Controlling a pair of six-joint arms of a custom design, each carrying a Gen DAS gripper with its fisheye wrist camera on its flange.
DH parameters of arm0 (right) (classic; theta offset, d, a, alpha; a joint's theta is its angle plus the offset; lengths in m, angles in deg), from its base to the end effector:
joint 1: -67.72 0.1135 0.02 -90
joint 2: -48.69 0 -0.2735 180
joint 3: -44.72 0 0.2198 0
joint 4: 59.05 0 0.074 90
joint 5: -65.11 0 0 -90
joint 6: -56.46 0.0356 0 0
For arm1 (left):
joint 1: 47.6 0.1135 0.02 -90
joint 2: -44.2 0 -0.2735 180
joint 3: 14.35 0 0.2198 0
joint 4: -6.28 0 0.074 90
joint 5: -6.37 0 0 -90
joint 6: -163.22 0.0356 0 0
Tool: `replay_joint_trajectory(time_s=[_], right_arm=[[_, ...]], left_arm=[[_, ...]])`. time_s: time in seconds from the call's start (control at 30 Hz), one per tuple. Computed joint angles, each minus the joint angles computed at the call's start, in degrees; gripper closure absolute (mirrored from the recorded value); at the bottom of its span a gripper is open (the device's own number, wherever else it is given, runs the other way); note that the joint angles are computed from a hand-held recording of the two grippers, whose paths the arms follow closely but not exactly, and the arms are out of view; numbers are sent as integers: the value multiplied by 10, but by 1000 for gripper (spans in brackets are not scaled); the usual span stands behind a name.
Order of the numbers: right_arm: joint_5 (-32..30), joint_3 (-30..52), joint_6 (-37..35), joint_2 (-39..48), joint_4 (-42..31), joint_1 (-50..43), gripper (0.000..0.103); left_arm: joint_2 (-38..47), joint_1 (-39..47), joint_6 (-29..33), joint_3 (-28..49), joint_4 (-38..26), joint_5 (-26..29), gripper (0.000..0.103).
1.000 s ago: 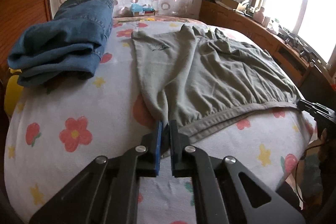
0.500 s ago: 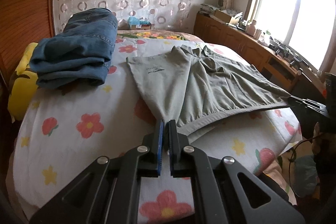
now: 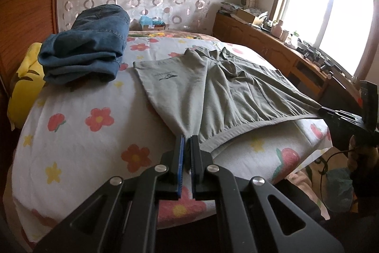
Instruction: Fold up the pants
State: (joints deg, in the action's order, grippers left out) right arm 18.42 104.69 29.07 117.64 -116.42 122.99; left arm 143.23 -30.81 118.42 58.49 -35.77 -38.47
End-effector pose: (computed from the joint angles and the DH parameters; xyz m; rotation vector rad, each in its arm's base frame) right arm 0.1220 0.1332 0.2429 0.3370 2.2762 -0.0585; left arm 0.2915 0.0616 0.1946 0.7607 2.2378 -0.6067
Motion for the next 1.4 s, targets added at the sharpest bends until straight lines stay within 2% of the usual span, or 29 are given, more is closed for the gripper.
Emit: replay_joint_trajectory(time_s=[0.37,0.6,0.83,1.0,1.23,1.3,1.33,1.4], right_arm=[[15,0,28,2,-11,31,97],[7,2,45,11,-14,34,97],[12,0,43,4,-15,30,66],[10,-3,31,1,-11,20,65],[-4,-17,20,2,15,11,65],[-8,-21,17,3,21,6,60],[-10,-23,14,2,26,1,53],[-14,-28,8,0,39,-4,50]], left_arm=[[-3,8,19,0,-22,8,102],[-13,-2,18,-8,-15,-1,96],[-16,-14,-11,-21,28,-18,84],[1,-29,-32,-22,54,-40,82],[18,-26,-22,-30,61,-61,82],[19,-21,-14,-31,55,-53,82],[20,-19,-12,-29,51,-50,82],[23,-21,-10,-28,45,-49,82]])
